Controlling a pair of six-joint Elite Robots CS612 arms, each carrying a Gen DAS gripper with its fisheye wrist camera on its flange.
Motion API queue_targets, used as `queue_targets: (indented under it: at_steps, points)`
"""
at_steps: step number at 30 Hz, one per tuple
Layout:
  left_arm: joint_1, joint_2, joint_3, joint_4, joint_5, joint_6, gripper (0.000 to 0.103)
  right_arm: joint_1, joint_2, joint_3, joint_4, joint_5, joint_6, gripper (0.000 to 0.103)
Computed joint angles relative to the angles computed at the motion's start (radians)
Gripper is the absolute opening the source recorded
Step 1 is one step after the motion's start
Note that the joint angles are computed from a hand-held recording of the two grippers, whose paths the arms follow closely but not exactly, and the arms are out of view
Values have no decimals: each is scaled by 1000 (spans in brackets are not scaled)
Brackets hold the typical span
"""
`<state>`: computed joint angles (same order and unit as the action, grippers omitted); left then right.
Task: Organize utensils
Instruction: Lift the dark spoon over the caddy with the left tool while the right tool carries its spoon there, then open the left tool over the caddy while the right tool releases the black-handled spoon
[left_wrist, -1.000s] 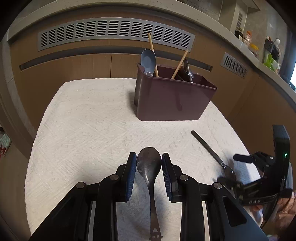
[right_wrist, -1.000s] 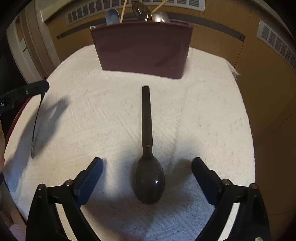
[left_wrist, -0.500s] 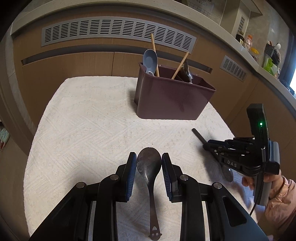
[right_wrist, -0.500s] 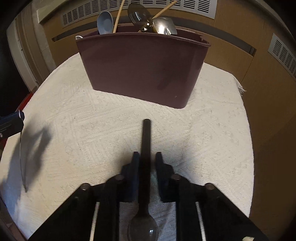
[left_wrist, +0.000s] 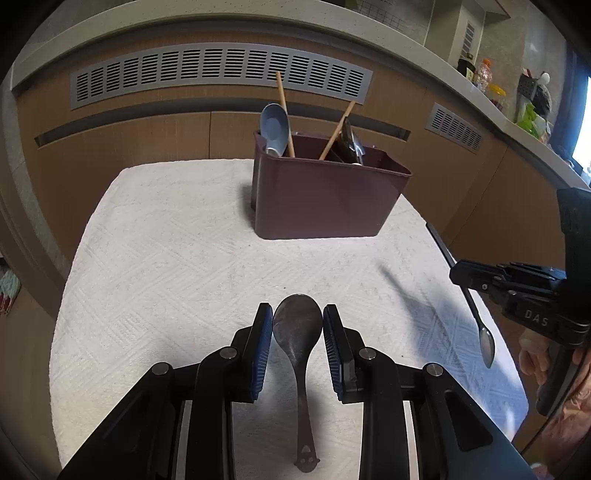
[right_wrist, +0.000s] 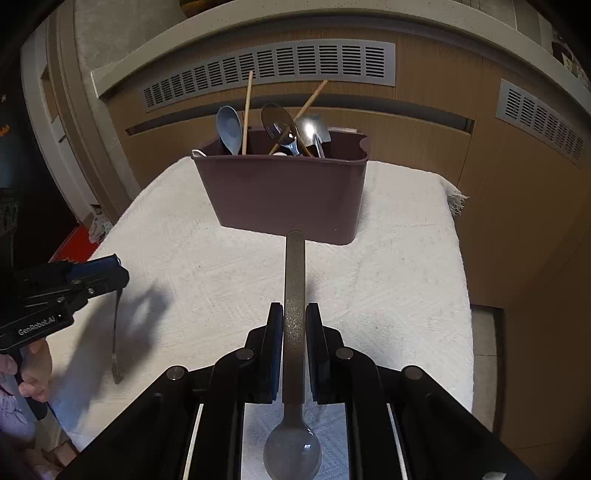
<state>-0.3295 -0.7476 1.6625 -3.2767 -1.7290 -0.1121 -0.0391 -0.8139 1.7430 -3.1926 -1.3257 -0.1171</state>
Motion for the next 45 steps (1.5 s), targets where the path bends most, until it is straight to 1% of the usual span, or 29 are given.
queue_targets:
  at_steps: [4, 9, 13, 15, 18, 20, 23, 28, 32, 36, 41, 45]
  points:
    - [-6, -9, 10, -13, -4, 9, 29, -6, -10, 20, -42, 34, 17, 11]
    - [-12, -22, 20, -43, -5, 10, 29, -10, -14, 33, -102, 59, 35, 10]
    - [-8, -35, 9, -80, -35, -2, 29, -14, -21, 35, -179, 73, 62, 10]
    - [-4, -44, -11, -115, -56, -5, 28, -13, -27, 25, -239, 65, 62, 10]
    - [0, -55, -51, -177, -64, 5, 28, -9, -35, -4, -340, 50, 61, 11]
    - [2, -54, -93, -207, -73, 5, 28, -8, -38, -34, -382, 39, 74, 11]
    - [4, -41, -165, -217, -69, 10, 28, -3, -24, -97, -440, 2, 90, 11]
    - [-2, -3, -268, -189, -26, 47, 28, -2, 15, -190, -442, -18, 113, 11]
    - [6, 36, -332, -135, -39, 32, 28, -5, 63, -255, -425, 0, 143, 11]
    - [14, 71, -378, -75, -57, 11, 28, -5, 105, -307, -380, -4, 154, 11]
    - [18, 110, -419, -25, -79, 3, 28, 10, 156, -364, -327, -68, 136, 11]
    - [13, 128, -434, 6, -72, 18, 28, 15, 187, -398, -293, -86, 135, 11]
